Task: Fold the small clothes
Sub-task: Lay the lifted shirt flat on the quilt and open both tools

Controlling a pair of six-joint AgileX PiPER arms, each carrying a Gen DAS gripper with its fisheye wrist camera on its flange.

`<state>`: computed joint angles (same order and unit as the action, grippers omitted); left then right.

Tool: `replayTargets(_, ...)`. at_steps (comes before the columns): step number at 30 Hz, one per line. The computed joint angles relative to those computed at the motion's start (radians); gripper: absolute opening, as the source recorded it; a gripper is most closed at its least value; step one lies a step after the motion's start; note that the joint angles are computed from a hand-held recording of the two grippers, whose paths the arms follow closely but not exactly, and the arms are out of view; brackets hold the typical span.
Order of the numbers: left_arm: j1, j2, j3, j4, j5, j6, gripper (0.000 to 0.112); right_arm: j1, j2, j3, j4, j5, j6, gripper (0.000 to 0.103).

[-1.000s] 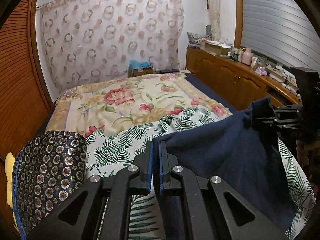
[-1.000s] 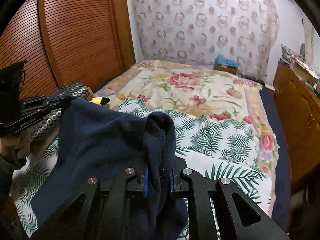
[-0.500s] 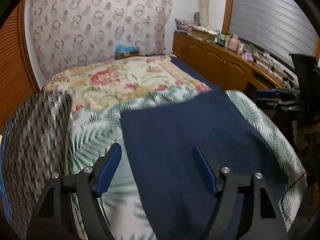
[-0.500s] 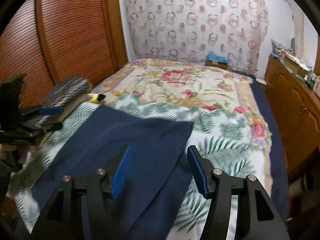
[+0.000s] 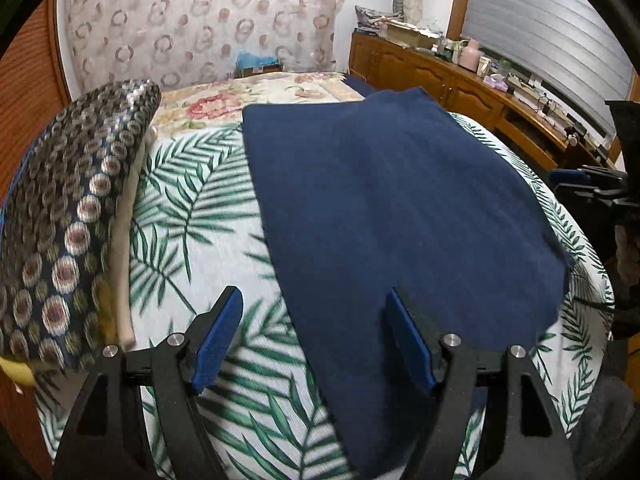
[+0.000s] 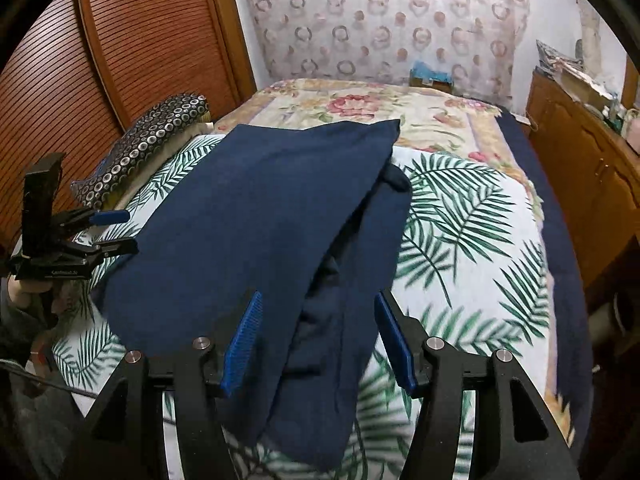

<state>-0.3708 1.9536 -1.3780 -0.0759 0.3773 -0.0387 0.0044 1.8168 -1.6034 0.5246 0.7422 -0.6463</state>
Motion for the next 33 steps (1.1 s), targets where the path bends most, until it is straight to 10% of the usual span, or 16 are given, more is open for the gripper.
replayTargets(15,-0.048,-0.142,0.213,0.314,-0.136,-0.334,0.075,-0.034,-0.253,0.336,0.046,-0.122,-0.095,0.061)
replayTargets(33,-0.04,-0.141,0.261,0.265,-0.104,-0.299,0.075,0.045,-0.064,0.31,-0.03,-0.217,0.012,0.072)
